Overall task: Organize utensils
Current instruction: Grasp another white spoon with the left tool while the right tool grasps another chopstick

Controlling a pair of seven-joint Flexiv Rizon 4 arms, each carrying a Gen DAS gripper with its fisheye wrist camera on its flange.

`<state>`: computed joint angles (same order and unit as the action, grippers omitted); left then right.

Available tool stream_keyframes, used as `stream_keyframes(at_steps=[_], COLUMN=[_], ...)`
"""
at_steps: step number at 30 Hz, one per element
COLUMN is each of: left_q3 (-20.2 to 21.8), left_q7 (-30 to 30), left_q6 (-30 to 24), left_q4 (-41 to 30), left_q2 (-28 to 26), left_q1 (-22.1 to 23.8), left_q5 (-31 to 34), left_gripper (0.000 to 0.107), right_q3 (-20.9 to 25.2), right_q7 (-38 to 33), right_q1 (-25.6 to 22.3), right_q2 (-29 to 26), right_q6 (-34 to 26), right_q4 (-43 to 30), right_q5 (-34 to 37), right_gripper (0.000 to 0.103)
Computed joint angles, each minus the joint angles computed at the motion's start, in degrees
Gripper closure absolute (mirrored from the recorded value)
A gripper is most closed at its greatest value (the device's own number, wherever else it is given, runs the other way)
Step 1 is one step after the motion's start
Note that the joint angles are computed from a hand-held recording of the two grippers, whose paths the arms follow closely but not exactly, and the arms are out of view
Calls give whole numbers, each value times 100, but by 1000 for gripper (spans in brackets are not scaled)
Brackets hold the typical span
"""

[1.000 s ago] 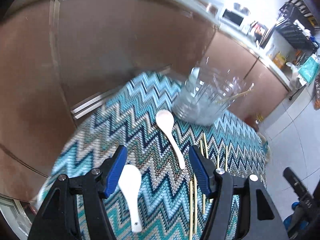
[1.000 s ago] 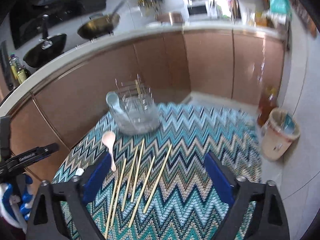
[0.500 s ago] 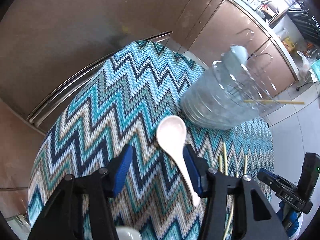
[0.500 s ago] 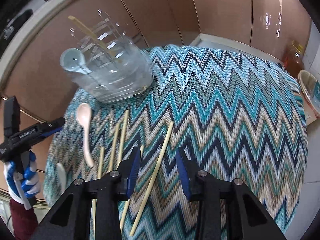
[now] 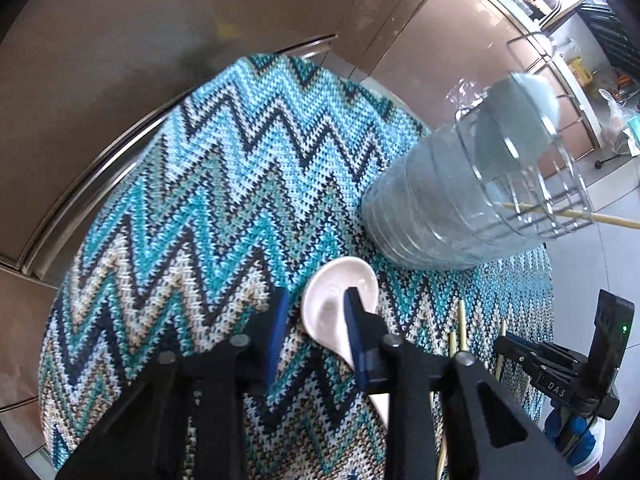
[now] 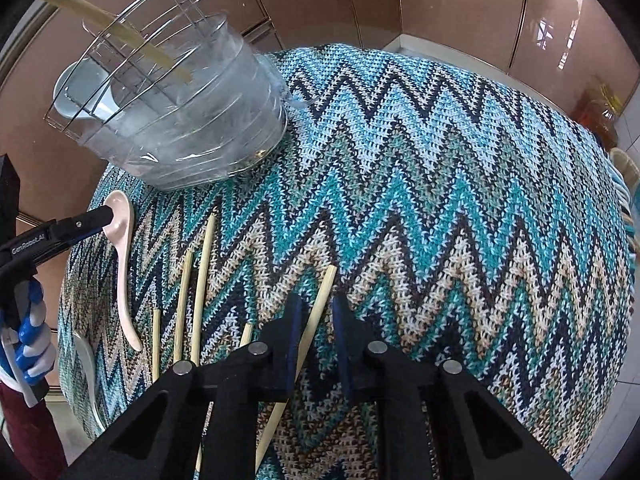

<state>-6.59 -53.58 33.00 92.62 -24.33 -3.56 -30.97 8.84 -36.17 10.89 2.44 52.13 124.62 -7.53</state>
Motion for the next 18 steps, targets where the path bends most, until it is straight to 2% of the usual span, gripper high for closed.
stream_keyframes(at_steps=[3,7,13,18], left_q3=[47,32,9,40], left_q7=[-146,-219,44,526], left_q6=[7,195,893,1603], left_q4=[-92,6,654,1394], left_q2=[-66,-10,462,1123], left_q1=[-93,-115,-100,-136], left_q5=[245,242,-132,-631], left_gripper=[94,99,100,101], right_q3=[-38,-78,-15,173], right_q7=[-106,-265,-275,-2], right_q1=[-4,-84,-204,-322], right_q2=[-110,-46,445,1136], right_q6=[12,146,674,985], right_q4=[-96,-22,544,1082], right_q5=[53,181,279,-71], right_gripper=[92,95,97,97])
